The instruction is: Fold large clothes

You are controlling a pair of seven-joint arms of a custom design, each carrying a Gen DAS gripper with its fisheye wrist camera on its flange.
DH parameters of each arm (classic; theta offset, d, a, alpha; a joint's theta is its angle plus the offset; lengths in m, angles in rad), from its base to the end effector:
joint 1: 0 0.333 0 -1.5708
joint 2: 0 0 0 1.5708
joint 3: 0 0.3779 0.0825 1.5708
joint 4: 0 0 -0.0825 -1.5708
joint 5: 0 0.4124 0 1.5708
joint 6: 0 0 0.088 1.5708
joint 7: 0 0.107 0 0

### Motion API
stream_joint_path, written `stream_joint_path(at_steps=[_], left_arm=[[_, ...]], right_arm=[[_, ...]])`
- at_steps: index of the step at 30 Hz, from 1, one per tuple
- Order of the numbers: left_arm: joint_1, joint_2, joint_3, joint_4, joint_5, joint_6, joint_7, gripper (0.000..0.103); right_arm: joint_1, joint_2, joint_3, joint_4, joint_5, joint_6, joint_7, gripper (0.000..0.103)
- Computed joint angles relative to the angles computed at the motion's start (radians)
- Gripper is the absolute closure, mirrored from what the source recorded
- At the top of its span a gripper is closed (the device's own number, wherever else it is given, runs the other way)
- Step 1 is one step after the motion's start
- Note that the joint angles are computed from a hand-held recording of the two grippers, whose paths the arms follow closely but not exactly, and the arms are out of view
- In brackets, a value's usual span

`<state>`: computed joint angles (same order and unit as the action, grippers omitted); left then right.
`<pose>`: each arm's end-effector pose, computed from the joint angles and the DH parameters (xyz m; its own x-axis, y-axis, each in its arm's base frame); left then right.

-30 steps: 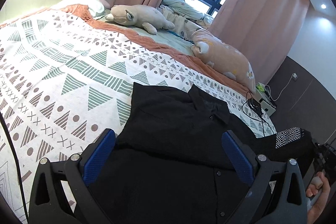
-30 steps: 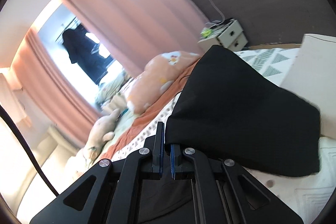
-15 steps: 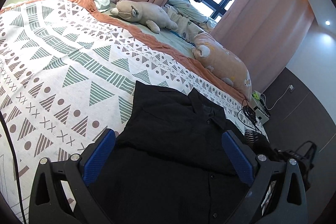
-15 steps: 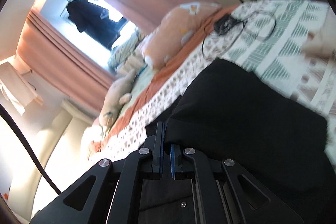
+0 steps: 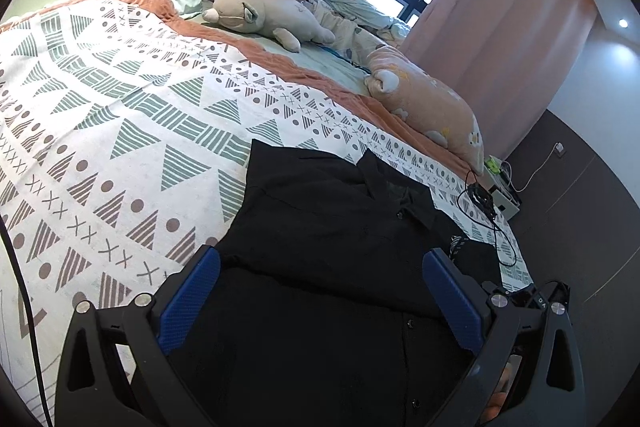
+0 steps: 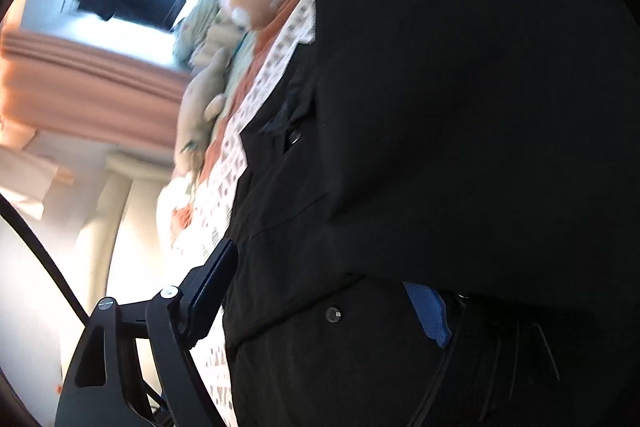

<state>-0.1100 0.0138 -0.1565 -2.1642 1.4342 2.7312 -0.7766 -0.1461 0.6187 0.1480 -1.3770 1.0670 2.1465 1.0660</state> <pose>0.5553 -0.1903 0.4706 0.5114 -0.7113 0.4823 -0.3128 -0.6768 -0.6665 0.8081 0.0079 0.4323 0.0951 -0.5892 -0.8023 -0.9312 0.2322 -0.2809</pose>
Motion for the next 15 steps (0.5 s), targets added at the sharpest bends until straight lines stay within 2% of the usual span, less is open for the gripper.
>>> stream_joint_path(at_steps=[8, 13, 14, 15], left_arm=[[-0.014, -0.062, -0.025, -0.027, -0.051, -0.047, 0.071, 0.0], [-0.011, -0.091, -0.036, -0.052, -0.109, -0.058, 0.12, 0.0], [-0.007, -0.099, -0.036, -0.058, -0.104, -0.052, 0.108, 0.0], [-0.004, -0.106, -0.037, -0.064, -0.105, -0.048, 0.103, 0.0]], right_arm=[[-0.026, -0.052, -0.059, -0.054, -0.032, 0.043, 0.18, 0.023], [-0.055, -0.098, -0.079, -0.124, -0.002, 0.117, 0.237, 0.023], [-0.062, -0.094, -0.084, -0.117, 0.002, 0.126, 0.256, 0.025], [-0.068, -0.088, -0.087, -0.107, 0.0, 0.125, 0.276, 0.033]])
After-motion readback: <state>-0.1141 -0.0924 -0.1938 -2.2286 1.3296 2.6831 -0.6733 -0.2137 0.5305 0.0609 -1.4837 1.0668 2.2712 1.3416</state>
